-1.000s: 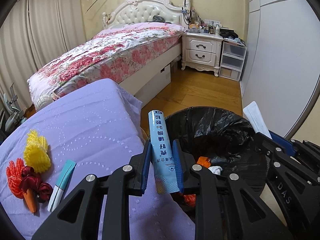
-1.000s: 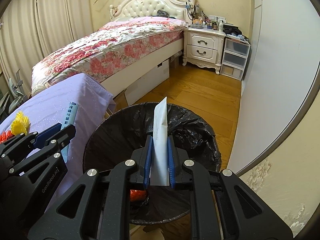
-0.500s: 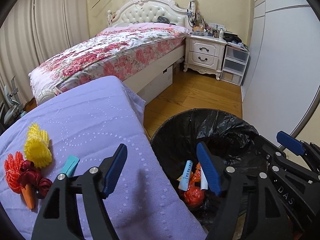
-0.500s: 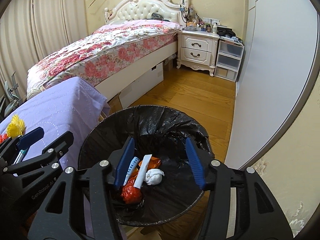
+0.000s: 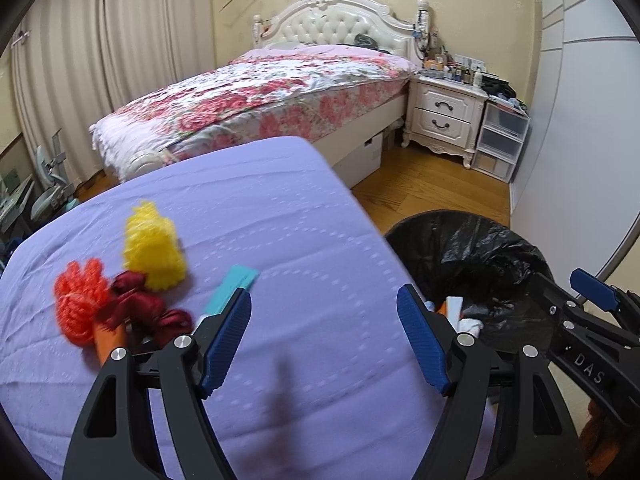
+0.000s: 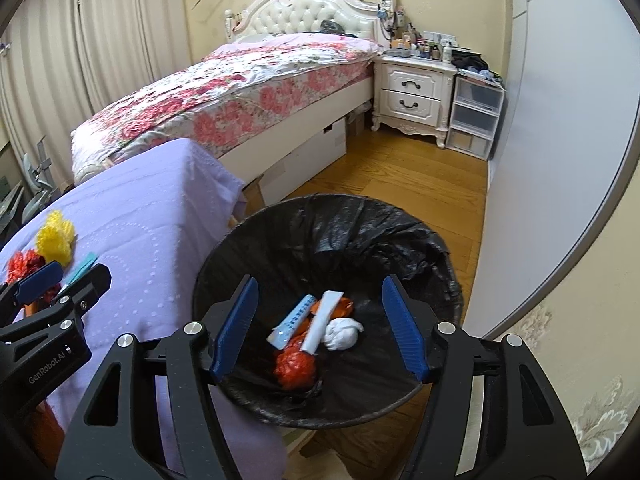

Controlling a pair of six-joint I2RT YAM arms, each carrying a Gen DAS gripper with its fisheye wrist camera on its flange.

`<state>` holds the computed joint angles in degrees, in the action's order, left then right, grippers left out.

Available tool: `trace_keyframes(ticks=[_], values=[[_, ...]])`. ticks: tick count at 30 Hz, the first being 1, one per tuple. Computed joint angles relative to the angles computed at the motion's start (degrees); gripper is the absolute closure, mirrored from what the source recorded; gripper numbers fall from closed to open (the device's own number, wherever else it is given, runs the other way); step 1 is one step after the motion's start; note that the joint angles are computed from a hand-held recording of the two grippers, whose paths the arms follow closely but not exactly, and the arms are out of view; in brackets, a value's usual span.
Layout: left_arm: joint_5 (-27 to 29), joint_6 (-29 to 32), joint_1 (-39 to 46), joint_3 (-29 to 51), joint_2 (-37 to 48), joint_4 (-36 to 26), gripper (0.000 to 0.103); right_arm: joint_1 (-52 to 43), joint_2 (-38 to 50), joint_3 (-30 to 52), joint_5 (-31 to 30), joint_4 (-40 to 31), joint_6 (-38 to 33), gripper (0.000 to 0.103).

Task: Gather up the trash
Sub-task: 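Move both grippers back over the remaining trash on the bed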

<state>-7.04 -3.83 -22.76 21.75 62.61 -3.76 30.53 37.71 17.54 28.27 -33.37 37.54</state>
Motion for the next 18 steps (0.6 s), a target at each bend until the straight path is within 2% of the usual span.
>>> trace_keyframes(ticks=[4,9,18], values=[[3.22,3.14,7.75,-2.46,-6.46,-3.81,0.030,7.83,5.15,1.95,2.52,1.31,4.80,0.040],[10.33,9.73,21.81,-4.20,-12.48,-8.19,0.030,16.42,13.60,5.45,4.43,4.08,9.23,0.040],[23.59,22.99,48.63,-4.27,-11.53,-9.57,0.030,25.10,32.42,14.97,4.03,11.28,10.16,0.040]])
